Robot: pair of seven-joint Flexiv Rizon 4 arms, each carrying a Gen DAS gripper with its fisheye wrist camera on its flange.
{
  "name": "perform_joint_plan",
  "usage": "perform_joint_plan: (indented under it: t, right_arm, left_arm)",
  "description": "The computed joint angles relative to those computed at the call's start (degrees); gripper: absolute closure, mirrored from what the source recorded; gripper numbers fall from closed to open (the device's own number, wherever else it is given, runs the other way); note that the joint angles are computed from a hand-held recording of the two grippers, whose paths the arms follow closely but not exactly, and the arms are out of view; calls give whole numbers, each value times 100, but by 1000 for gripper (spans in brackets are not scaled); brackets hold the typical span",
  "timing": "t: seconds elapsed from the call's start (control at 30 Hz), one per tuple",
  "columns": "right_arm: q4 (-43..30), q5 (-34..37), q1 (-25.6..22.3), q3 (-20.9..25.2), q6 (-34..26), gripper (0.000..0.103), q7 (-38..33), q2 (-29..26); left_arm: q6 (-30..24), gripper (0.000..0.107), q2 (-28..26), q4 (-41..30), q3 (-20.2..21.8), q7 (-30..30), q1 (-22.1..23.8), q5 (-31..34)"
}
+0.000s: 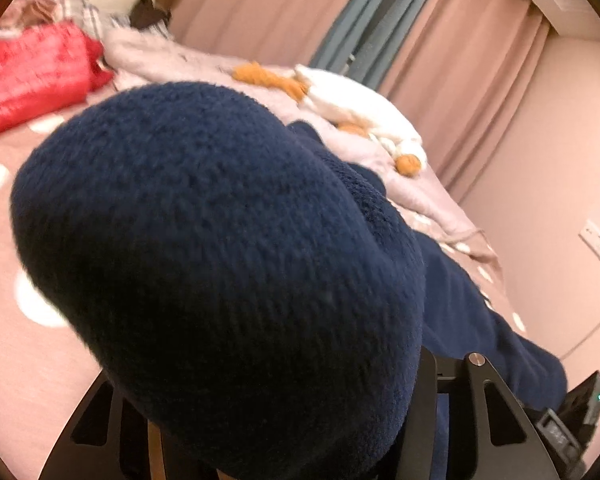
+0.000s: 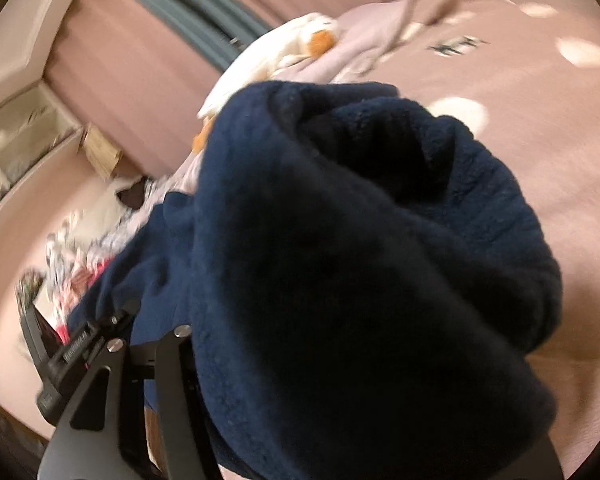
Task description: Fold large clothes
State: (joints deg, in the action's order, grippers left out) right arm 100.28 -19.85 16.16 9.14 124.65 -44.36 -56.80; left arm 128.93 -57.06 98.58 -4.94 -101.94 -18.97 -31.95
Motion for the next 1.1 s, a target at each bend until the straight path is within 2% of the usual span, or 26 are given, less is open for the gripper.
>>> perform_joint_plan:
  t: [0.07,0.13,0.2,0.27,0.37,0.4,0.47,0.53,0.6,0.7,0.77,0.8,0.9,0.93,0.97,1.0,1.07,1.1]
  right_arm:
    - [-119,-438,-185,252,-64,45,74,-100]
    - [-256,-849,-351,457,-244,45,218,-209]
    - [-378,-1035,-453,589,-471,37,422,-302]
    - [-385,-905,-354,493,-561,36,484,-290]
    - [-300,-715,-115,202,-788,33,323,-95]
    - [-289,-656,-86,173,-825,31,269,-64]
    - [-276,-508,-85,172,-878,31,232,-25]
    - [-195,-82,97,-18,-806,31,224,69]
    - [-114,197,147,-86,-694,31,206,134]
    - [-48,234,4,58,-597,31,224,164]
    - [37,350,-20,72,-405,30,245,174]
    - [81,410,-29,66,-280,29,252,179]
    - [238,665,100,-57,-84,25,267,273]
    - [350,627,250,-310,90,25,470,314]
    - [460,935,560,-671,250,25,525,382]
    - [472,1476,814,-847,300,20,296,421]
    - [361,3280,1614,-1432,279,15,-624,483]
    - [353,3967,2014,-1811,288,13,-883,478]
  left_arm:
    - [189,54,106,168,191,78,-221,-401]
    - [444,54,187,355,97,-96,-87,-338]
    - [346,54,203,368,-26,-175,92,-187]
    - [156,54,178,349,-119,-308,174,-162]
    - [-165,51,20,109,300,27,-428,-1070]
    - [-122,51,75,228,509,403,-784,-1699]
    - [-22,51,-3,119,690,932,-1183,-2360]
    - [28,51,-39,-64,719,1449,-1416,-2872]
    - [145,51,-17,-96,591,1599,-1422,-2995]
    - [298,51,35,-44,334,1659,-1290,-3030]
    - [327,51,179,301,260,1170,-795,-2267]
    - [445,51,204,336,133,1161,-682,-2188]
    - [535,51,103,25,199,1588,-744,-2319]
    - [650,51,61,-52,221,1761,-806,-2356]
    - [759,51,27,-97,207,1887,-825,-2364]
    - [894,51,-18,-171,206,2039,-871,-2332]
    - [1003,51,-168,-425,147,2212,-801,-2177]
    - [1050,51,-163,-402,65,2146,-700,-1938]
